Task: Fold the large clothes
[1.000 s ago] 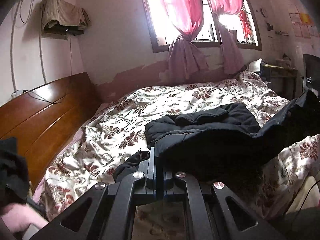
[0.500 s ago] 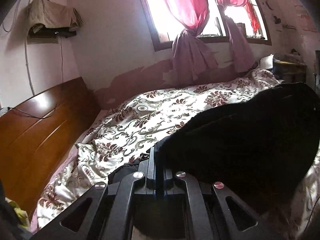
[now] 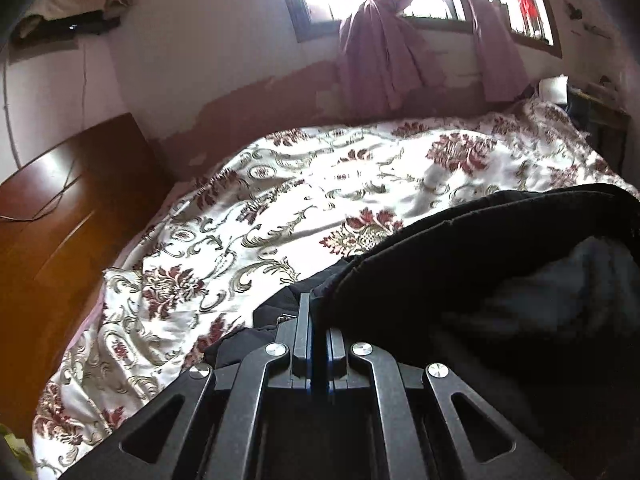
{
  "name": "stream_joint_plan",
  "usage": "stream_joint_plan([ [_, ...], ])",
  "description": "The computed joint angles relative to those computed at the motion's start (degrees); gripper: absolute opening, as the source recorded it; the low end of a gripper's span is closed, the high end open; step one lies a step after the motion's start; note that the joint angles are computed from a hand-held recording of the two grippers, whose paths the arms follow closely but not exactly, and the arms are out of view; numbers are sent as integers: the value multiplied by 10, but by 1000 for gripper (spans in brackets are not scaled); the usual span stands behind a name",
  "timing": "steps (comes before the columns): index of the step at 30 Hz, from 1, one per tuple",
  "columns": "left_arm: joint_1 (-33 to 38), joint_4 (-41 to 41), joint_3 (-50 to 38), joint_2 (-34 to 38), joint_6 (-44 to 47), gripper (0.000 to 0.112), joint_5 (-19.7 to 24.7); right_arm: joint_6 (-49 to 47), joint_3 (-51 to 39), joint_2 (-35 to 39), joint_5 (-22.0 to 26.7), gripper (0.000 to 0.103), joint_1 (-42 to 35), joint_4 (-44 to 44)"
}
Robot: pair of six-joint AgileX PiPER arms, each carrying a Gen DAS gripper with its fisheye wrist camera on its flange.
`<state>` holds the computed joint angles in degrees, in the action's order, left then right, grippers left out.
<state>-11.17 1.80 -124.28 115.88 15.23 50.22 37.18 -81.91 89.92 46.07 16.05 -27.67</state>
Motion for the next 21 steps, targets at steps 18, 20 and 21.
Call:
stream_joint_plan([
  [18,48,-210,130,-95,90,102,-90,42,74,-88,-51,89,-2,-19],
  [20,62,-260,150,-117,126,102,-64,80,89,-120,-33,96,23,-53],
  [21,71,-296,167,-130,154,102,-50,90,97,-135,-28,97,33,-60],
])
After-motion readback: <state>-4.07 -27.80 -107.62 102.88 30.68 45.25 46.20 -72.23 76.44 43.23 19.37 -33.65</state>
